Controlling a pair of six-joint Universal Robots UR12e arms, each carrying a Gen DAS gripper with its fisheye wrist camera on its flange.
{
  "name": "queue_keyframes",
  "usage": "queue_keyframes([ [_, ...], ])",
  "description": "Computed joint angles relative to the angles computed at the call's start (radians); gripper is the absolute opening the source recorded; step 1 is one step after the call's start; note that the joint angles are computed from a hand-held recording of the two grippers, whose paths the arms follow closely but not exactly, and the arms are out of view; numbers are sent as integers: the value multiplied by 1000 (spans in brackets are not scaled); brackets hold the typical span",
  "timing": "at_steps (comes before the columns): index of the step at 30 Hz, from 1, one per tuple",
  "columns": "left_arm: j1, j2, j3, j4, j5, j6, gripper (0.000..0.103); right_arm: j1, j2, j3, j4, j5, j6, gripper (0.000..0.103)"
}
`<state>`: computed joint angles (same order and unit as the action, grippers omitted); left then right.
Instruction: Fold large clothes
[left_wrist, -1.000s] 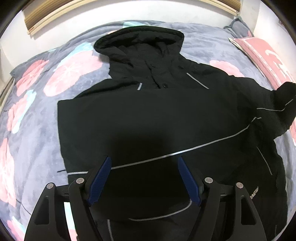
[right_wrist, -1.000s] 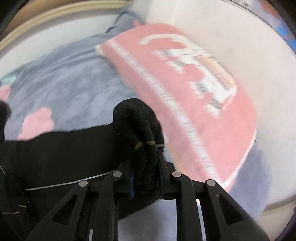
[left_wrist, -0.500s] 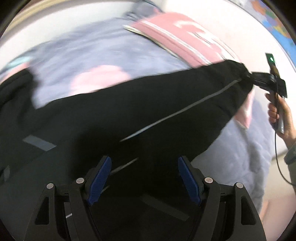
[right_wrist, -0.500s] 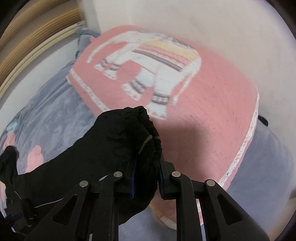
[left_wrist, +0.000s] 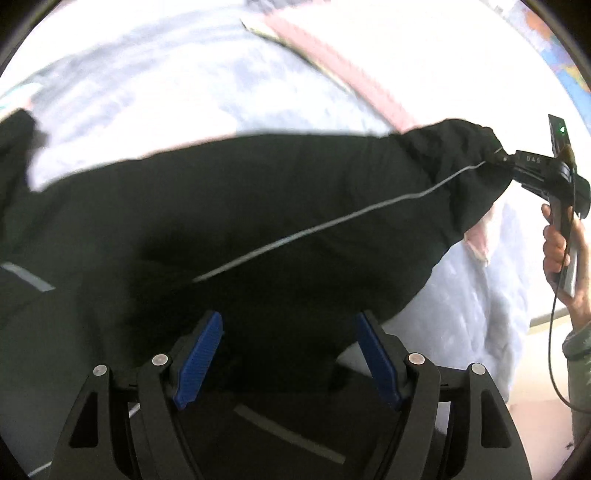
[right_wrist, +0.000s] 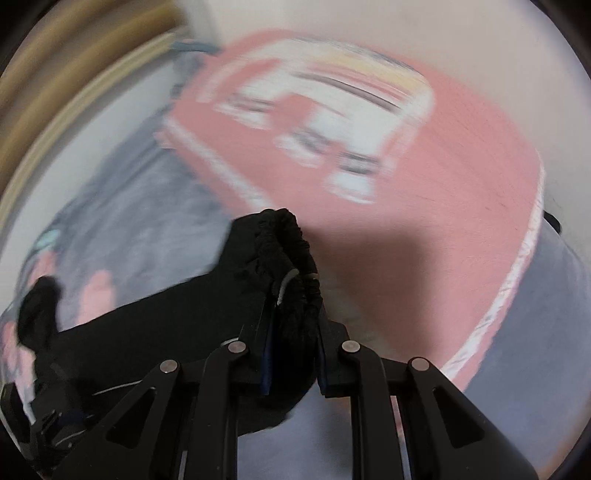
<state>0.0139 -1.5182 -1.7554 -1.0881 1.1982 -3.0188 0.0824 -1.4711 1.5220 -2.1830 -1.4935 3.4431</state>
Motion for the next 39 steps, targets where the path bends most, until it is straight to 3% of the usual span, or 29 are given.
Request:
queue_keyframes([
  [3, 37, 66, -31, 23, 31, -6, 76, 56, -7, -26, -15, 29, -37, 19],
  [9, 175, 227, -118, -4, 75, -38, 76, 201, 29, -125, -14, 60, -129, 19],
  [15, 340, 386, -211, -48, 111, -90, 76, 359, 109, -255, 0, 86, -217, 19],
  [20, 479, 497, -272, -111, 108, -105, 76, 488, 201, -367, 89, 117, -278, 19],
  [25, 593, 558, -318, -149, 79, -107, 76, 608, 307, -440, 166, 59, -370, 20],
  [30, 648, 590, -350, -171, 73, -102, 76, 652, 394, -476, 304, 119, -390, 24],
  [32, 649, 583, -352, -174, 76, -100, 76, 655, 413, -485, 358, 142, -393, 36],
  [35, 659, 571, -351, -185, 62, -82, 76, 631, 403, -467, 368, 245, -396, 47],
  [37, 653, 557, -347, -176, 45, -79, 76, 599, 384, -454, 384, 356, -413, 53],
  [39, 644, 538, -339, -171, 15, -73, 76, 567, 337, -399, 329, 412, -419, 53],
])
